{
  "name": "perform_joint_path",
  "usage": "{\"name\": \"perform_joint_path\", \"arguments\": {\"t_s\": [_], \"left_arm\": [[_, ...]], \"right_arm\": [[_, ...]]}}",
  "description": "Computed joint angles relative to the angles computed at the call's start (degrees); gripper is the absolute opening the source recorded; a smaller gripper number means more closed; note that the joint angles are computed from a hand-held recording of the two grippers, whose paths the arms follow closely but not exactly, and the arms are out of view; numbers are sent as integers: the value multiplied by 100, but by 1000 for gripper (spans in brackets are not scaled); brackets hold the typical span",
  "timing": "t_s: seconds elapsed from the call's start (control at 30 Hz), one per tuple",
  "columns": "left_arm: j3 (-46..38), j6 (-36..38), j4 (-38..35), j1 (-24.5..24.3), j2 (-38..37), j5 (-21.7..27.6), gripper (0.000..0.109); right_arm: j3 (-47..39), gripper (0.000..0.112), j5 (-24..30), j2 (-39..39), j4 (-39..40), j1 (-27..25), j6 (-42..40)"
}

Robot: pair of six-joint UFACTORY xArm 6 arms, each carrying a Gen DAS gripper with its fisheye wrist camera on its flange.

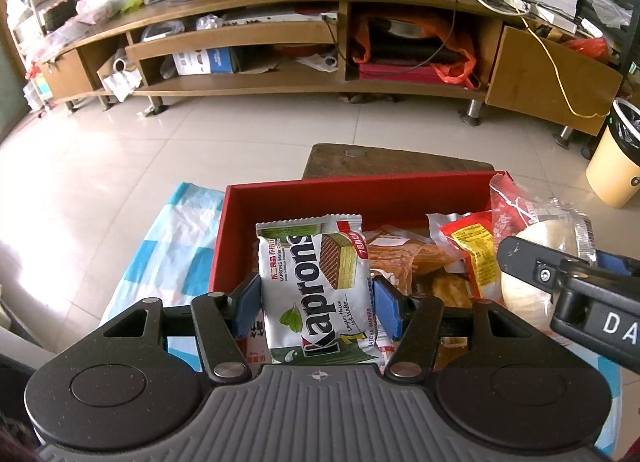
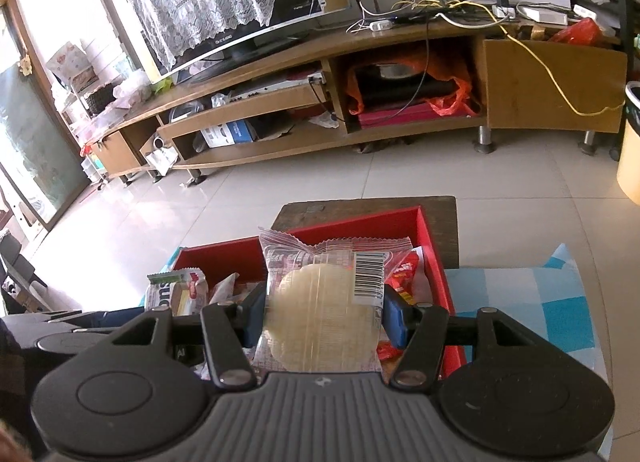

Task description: Organize snacks

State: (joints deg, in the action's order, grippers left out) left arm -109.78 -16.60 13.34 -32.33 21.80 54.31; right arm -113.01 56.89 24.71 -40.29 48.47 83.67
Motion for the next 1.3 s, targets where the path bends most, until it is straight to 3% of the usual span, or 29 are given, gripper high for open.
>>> {"name": "perform_joint_path", "arguments": {"t_s": [0.23, 0.37, 0.67, 1.3], "left_arm": [[-173, 19, -10, 11, 173, 120, 67], [-186, 3, 116, -39, 197, 121, 81], [-103, -59, 224, -26, 86, 156, 88], [1029, -145, 133, -31, -841, -161, 99]], "right_arm": [[-232, 54, 4, 206, 167, -96, -266], [-330, 56, 85, 278, 224, -114, -292], [-412, 63, 198, 293, 182, -53, -302], [-245, 66, 835, -34, -38, 412, 26]]}}
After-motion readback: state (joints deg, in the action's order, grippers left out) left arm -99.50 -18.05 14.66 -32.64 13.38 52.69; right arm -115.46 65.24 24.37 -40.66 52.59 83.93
